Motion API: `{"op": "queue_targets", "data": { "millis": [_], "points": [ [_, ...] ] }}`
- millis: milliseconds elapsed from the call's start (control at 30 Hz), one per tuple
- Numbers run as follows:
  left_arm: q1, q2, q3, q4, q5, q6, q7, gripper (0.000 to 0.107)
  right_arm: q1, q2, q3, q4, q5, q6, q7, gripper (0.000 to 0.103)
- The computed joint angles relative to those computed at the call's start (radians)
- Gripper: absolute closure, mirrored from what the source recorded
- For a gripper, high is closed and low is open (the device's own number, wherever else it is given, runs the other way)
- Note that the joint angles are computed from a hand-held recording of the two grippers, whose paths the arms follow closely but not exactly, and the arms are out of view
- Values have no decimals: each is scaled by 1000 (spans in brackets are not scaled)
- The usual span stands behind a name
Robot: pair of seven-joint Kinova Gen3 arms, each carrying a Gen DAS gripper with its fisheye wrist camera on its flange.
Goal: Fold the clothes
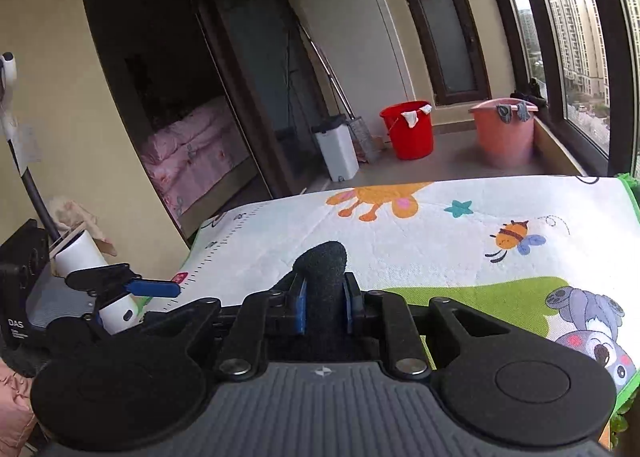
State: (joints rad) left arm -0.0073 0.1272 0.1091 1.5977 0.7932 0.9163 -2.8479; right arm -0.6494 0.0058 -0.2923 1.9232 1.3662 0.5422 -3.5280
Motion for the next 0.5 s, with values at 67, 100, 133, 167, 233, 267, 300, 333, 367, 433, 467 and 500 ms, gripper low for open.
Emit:
{"op": "queue_targets", "data": {
  "millis": [67, 100, 133, 167, 233, 267, 300, 333, 367, 433, 467, 500],
  "points": [
    [59, 31, -21, -27, -15, 14, 3, 4, -14, -33, -18, 6, 41, 5, 9, 87],
    [78, 42, -17, -37, -37, 4, 28, 4, -19, -46, -30, 9, 49, 15, 12, 87],
    [79, 48, -1, -38, -47, -11, 40, 4, -21, -58, -39, 15, 53, 19, 12, 88],
    [62, 52, 28, -35, -54, -26, 51, 4, -22, -70, -48, 24, 57, 28, 2, 88],
    [57, 57, 41, -34, -53, -40, 84, 4, -20, -82, -61, 34, 39, 51, -3, 88],
    [57, 59, 42, -34, -56, -42, 98, 4, -17, -87, -66, 38, 25, 61, -1, 88],
    [56, 60, 42, -36, -60, -41, 110, 4, -14, -91, -69, 42, 10, 67, 1, 88],
    [55, 59, 44, -35, -66, -46, 111, 4, -9, -95, -71, 45, -5, 73, 0, 88],
    [55, 56, 45, -31, -72, -54, 107, 4, -4, -98, -72, 50, -16, 74, -4, 88],
    [54, 55, 45, -30, -85, -57, 106, 4, 7, -106, -76, 64, -17, 69, -22, 88],
    [53, 56, 45, -32, -89, -56, 108, 4, 11, -109, -79, 71, -8, 65, -36, 88],
    [53, 58, 46, -35, -95, -56, 111, 4, 15, -113, -83, 77, 3, 62, -51, 88]
  ]
}}
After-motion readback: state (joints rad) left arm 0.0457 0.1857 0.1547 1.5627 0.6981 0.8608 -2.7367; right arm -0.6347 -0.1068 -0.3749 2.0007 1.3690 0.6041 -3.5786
